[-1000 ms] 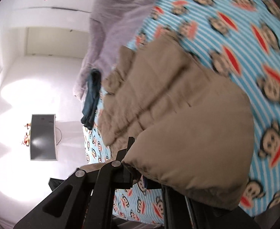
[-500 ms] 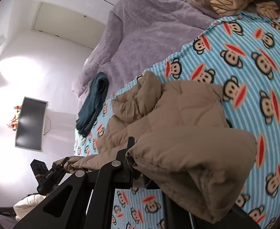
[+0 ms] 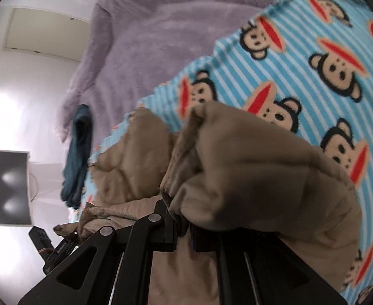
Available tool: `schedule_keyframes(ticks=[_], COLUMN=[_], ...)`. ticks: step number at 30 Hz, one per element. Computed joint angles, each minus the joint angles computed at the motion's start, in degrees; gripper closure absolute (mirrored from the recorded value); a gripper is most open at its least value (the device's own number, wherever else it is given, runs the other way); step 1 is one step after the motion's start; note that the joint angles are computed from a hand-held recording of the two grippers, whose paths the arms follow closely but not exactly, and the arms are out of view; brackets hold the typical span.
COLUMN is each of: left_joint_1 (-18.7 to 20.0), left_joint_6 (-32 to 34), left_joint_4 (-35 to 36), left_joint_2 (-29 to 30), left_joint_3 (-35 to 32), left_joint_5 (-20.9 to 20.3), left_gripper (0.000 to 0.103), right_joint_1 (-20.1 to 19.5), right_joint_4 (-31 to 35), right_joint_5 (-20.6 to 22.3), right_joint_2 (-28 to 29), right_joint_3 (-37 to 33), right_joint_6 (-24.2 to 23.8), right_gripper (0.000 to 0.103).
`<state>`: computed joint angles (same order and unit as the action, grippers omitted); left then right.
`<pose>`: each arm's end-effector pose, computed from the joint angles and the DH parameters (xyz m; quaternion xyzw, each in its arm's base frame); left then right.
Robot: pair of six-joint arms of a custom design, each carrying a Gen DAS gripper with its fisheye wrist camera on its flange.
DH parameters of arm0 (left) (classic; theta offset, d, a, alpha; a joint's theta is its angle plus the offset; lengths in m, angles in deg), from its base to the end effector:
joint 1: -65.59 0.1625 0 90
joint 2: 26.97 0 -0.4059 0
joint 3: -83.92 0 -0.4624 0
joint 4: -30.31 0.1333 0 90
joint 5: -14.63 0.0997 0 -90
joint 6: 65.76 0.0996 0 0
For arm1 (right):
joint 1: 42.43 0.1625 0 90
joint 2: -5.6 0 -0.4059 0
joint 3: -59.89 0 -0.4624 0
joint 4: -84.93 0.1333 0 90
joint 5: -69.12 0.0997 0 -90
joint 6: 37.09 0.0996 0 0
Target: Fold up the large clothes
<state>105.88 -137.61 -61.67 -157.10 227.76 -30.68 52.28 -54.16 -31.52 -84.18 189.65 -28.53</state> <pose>-0.0751 -0.3302 0.2737 -0.1385 0.9104 -0.2839 0.2671 0.1531 -0.4588 0.1904 -0.0407 -0.9917 0.0892 0.0827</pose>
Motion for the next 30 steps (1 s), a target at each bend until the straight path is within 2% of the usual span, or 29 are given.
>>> schedule_keyframes(ticks=[2,5,10,11,13,14,15,16,19,20,21,22,23,24,25,26,27,29,30], left_joint_1=[1.90,2.98,1.03,0.00,-2.13,-3.92,-5.71,-7.10,-8.64,-9.49,-10.07,-10.72,-11.36,-11.87,-11.38,-10.84,-10.25,-8.14,-6.99], left_joint_6=[3.16,4.36,3.30,3.05,1.76,-0.88,-4.52,-6.22,-8.14,-9.99,-10.40,-10.27,-10.24,-10.30,-8.30,-6.60,-4.88,-1.95,-0.93], left_joint_4=[-4.09,-6.68,-2.97,-1.19,2.27,6.28,11.55,14.72,19.59,22.34,23.42,24.03,24.50,24.69,22.99,21.28,19.18,14.90,13.00], left_joint_2=[1.84,3.84,6.22,6.08,4.90,4.09,3.80,3.00,2.51,2.60,2.46,2.13,1.69,1.49,1.46,1.33,1.38,3.18,4.73], left_joint_3=[0.72,0.89,0.02,-0.21,-0.48,-0.91,-1.76,-2.04,-3.46,-4.12,-4.36,-4.50,-4.44,-4.36,-4.13,-3.83,-3.36,-2.78,-2.84], left_joint_5=[1.10,2.78,6.05,6.35,7.01,8.09,9.41,10.55,10.24,10.43,10.48,10.41,10.41,10.17,9.39,8.80,8.69,9.41,9.92], left_gripper=[0.091,0.090,0.089,0.080,0.055,0.021,0.001,0.001,0.001,0.001,0.001,0.001,0.005,0.020,0.026,0.031,0.032,0.032,0.032], right_joint_1=[-1.21,-3.21,-4.41,-4.31,-3.73,-3.26,-2.79,-2.54,-1.53,-1.37,-1.09,-0.46,0.19,0.83,1.69,2.84,3.79,6.48,6.97], right_joint_4=[-1.56,-4.04,-5.90,-5.99,-5.26,-4.70,-4.42,-4.12,-3.19,-2.98,-3.07,-4.24,-5.66,-6.20,-6.35,-6.17,-5.74,-3.23,-2.46], right_joint_5=[-0.02,1.07,2.16,1.99,1.30,0.80,0.50,0.37,-0.21,-0.15,-0.10,-0.39,-0.77,-1.12,-1.55,-1.89,-2.21,-5.39,-5.56], right_joint_2=[1.91,4.26,6.43,6.71,6.51,6.27,6.05,5.76,4.57,4.33,3.76,2.66,1.63,0.90,0.22,-0.49,-0.49,1.07,1.80], right_joint_3=[-0.21,-0.39,-0.91,-1.06,-1.32,-1.50,-1.57,-1.68,-1.80,-1.93,-1.78,-1.11,-0.37,0.04,0.42,0.91,1.02,0.53,0.43], right_joint_6=[-0.13,-0.20,-1.10,-1.21,-1.95,-2.46,-2.61,-2.99,-3.87,-3.95,-4.04,-4.28,-4.78,-5.37,-6.14,-7.70,-9.05,-12.73,-13.98], right_gripper=[0.095,0.095,0.095,0.094,0.092,0.090,0.087,0.086,0.075,0.060,0.035,0.027,0.025,0.025,0.025,0.033,0.054,0.072,0.074])
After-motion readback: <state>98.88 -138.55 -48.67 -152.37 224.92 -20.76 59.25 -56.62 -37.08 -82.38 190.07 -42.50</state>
